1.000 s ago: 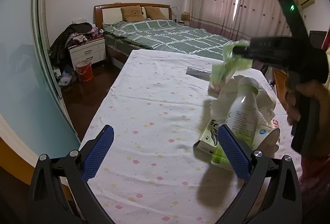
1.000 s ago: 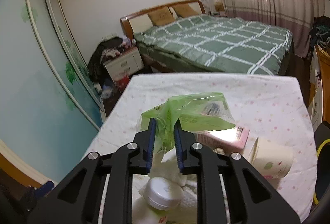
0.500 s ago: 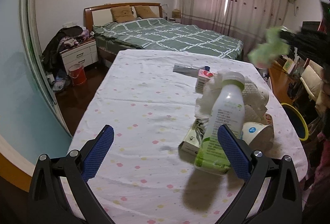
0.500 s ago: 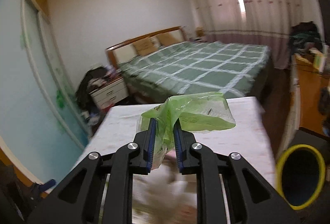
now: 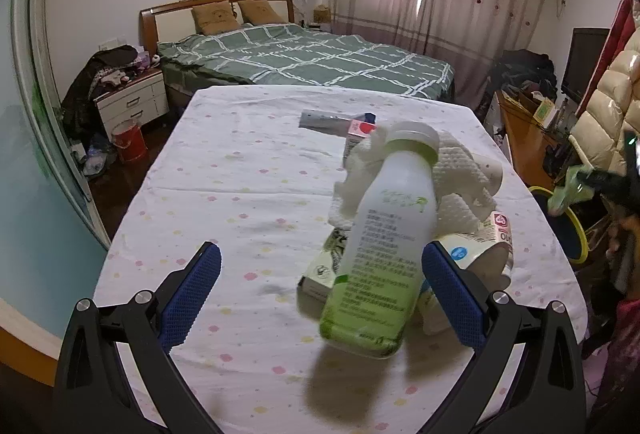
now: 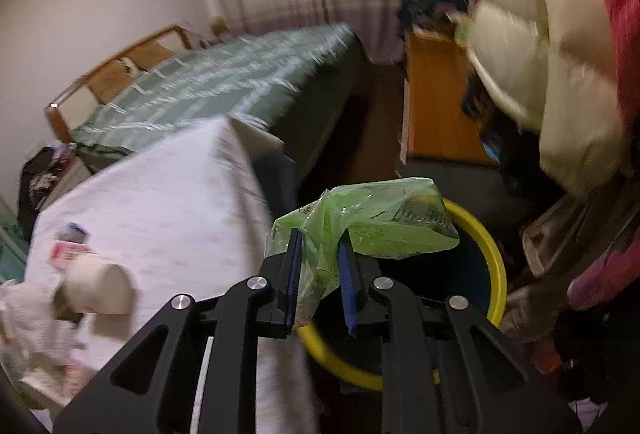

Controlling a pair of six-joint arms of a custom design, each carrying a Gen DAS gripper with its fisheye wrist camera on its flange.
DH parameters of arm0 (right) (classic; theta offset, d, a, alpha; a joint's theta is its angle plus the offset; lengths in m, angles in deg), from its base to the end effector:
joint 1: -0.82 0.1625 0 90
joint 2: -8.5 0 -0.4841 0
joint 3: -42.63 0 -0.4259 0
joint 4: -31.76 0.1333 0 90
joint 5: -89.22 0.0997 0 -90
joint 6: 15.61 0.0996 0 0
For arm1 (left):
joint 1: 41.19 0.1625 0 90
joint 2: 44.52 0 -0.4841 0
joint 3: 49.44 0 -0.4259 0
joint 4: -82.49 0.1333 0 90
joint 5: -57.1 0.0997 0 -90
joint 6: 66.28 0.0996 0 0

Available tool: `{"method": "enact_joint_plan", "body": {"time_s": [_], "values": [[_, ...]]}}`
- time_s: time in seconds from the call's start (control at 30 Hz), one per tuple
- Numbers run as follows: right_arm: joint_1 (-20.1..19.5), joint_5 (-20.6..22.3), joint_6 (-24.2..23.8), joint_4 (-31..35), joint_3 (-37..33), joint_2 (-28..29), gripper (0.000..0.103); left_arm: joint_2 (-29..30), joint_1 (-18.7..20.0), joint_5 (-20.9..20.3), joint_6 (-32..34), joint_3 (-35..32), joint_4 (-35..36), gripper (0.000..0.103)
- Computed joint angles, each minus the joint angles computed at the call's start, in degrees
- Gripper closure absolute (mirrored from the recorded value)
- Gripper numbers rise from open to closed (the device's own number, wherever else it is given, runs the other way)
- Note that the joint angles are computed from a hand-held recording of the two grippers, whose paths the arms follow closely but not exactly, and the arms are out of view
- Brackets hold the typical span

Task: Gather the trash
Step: 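Carry the green bag to the yellow-rimmed bin and open the right tool, then grasp the green-labelled milk bottle with the left tool and lift it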

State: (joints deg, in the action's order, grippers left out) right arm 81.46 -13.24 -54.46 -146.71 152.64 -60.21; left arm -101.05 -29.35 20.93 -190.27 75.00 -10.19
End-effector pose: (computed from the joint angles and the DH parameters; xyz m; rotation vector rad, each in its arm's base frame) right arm 0.0071 -0.6446 0.3395 0.5162 -2.4249 0.8765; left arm -0.3629 -0.2944 0.0565 -0.1714 1.9919 -1.1810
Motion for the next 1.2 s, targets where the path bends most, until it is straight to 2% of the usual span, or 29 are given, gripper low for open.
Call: {"method": "enact_joint_plan", "body": {"time_s": [0.2, 0.3, 0.37, 0.7, 0.93, 1.2], "values": [[-2.8, -5.9, 2.0, 0.9, -5.3, 5.8, 0.072, 1.1, 0.8, 0.8, 2.3, -1.4, -0.1, 0.004], [-3.8, -6.9, 3.3, 1.9, -6.1, 6.8, 0.062, 1.5, 1.2, 1.3, 3.3, -1.7, -0.5, 0.004], [-3.8, -7.3, 3.2, 1.0, -5.6, 6.7, 0.061, 1.3, 1.3, 1.5, 4.1, -1.5, -1.4, 0.004], [-3.9, -3.4, 2.3, -0.4, -3.2, 4.2, 0.051, 0.9, 2.4, 1.5, 9.8, 0.0, -6.7, 0.004], [-3.2, -2.8, 2.0, 0.5, -1.9, 3.9, 0.051, 0.4, 3.2, 1.0, 16.6, 2.4, -13.6, 0.005], [-2.6, -2.8, 1.7, 0.1, -0.7, 4.0, 0.051, 0.5, 5.0, -0.4, 25.9, 6.1, -27.4, 0.023]]}}
